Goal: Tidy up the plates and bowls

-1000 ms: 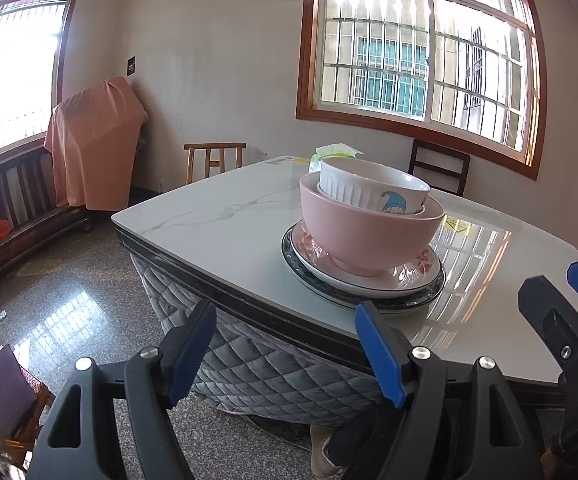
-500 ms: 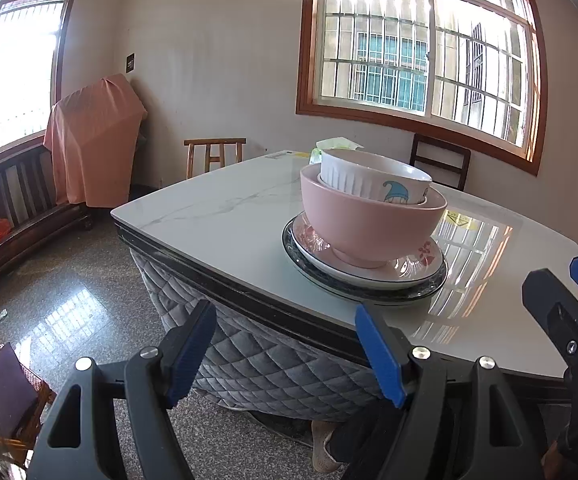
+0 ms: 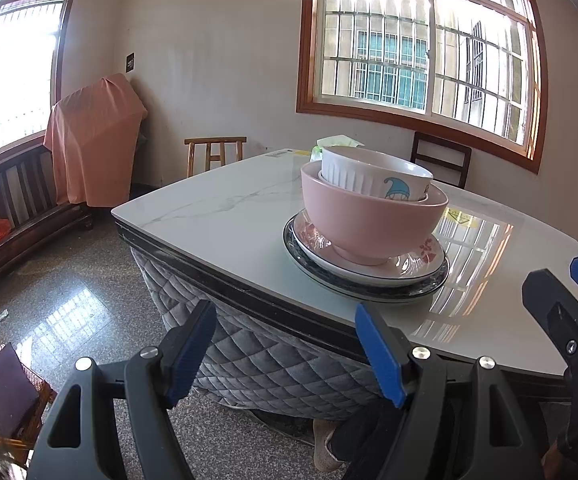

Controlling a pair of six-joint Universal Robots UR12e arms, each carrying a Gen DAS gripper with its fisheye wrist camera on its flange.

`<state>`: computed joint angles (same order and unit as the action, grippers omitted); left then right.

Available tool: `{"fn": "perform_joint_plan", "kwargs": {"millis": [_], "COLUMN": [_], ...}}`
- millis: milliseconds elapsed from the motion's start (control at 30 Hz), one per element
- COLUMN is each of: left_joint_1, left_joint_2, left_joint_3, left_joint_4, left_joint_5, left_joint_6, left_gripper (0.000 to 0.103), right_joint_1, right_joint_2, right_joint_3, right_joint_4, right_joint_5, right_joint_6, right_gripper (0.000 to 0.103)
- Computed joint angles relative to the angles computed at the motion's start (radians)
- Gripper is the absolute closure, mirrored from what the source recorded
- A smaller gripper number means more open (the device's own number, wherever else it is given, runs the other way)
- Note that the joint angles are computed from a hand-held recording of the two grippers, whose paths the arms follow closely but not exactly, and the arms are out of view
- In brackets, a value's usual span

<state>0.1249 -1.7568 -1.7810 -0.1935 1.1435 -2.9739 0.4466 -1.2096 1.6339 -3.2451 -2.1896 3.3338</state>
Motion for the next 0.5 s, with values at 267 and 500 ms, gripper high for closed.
{"fn": "perform_joint_plan", "kwargs": {"millis": [267,500], "left_joint_1": [-0.002,-0.003], "left_joint_2": [-0.001,-0.002], "left_joint_3": [0.000,0.002], "left_joint_4": [0.001,-0.003], "left_joint_5": [0.005,0.006], "left_joint_6": [0.007,0.009], "left_gripper": [0.029,0.029], "right_joint_1": [-0.002,-0.003], "right_joint_2": [-0.001,-0.003], "right_joint_3": [0.004,0.007], "right_joint_4": [-0.002,0.004], "right_joint_5": [0.004,0.006], "right_joint_6": [0.005,0.010], "right_gripper": [0.001,0.001]}}
